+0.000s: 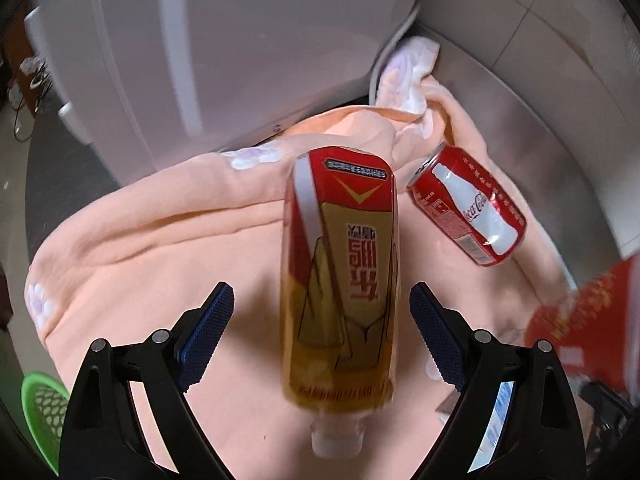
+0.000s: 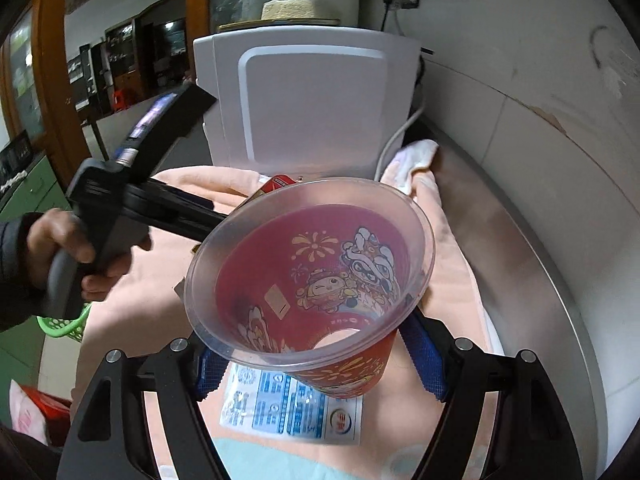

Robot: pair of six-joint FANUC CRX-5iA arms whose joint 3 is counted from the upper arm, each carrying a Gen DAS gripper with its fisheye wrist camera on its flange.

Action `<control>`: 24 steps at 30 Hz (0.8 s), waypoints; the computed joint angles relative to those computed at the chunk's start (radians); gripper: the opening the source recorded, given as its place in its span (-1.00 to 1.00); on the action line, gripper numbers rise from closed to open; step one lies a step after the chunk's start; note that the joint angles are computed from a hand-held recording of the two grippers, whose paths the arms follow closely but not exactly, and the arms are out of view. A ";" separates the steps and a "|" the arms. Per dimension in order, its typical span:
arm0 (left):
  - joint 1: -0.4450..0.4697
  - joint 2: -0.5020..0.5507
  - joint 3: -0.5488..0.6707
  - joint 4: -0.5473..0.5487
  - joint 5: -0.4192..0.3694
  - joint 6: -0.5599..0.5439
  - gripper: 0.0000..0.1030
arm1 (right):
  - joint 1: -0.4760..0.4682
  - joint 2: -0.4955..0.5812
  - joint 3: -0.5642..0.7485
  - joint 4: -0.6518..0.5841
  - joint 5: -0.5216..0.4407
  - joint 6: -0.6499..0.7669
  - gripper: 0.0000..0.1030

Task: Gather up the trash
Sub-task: 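Grasp the red-and-gold drink bottle with the left tool while the right tool holds the red cup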

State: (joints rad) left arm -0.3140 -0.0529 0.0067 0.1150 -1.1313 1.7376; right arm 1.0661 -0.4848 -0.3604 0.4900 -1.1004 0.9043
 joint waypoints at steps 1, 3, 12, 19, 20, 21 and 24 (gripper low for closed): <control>-0.004 0.007 0.005 -0.006 0.001 -0.002 0.71 | 0.006 -0.007 -0.005 0.004 -0.004 -0.014 0.42; -0.012 0.024 0.018 -0.018 -0.003 0.000 0.69 | 0.009 -0.018 -0.011 0.001 -0.005 -0.027 0.42; -0.004 0.017 -0.012 0.033 0.035 -0.039 0.30 | 0.060 -0.052 -0.035 0.007 -0.009 -0.107 0.42; 0.054 -0.126 -0.131 0.108 0.061 -0.071 0.25 | 0.132 -0.076 -0.052 0.029 -0.021 -0.169 0.42; 0.065 -0.158 -0.152 0.115 0.061 -0.073 0.25 | 0.145 -0.079 -0.054 0.033 -0.020 -0.180 0.42; 0.072 -0.179 -0.164 0.115 0.061 -0.072 0.25 | 0.158 -0.082 -0.056 0.036 -0.019 -0.190 0.42; 0.114 -0.271 -0.220 0.136 0.053 -0.083 0.25 | 0.199 -0.083 -0.059 0.050 -0.017 -0.215 0.42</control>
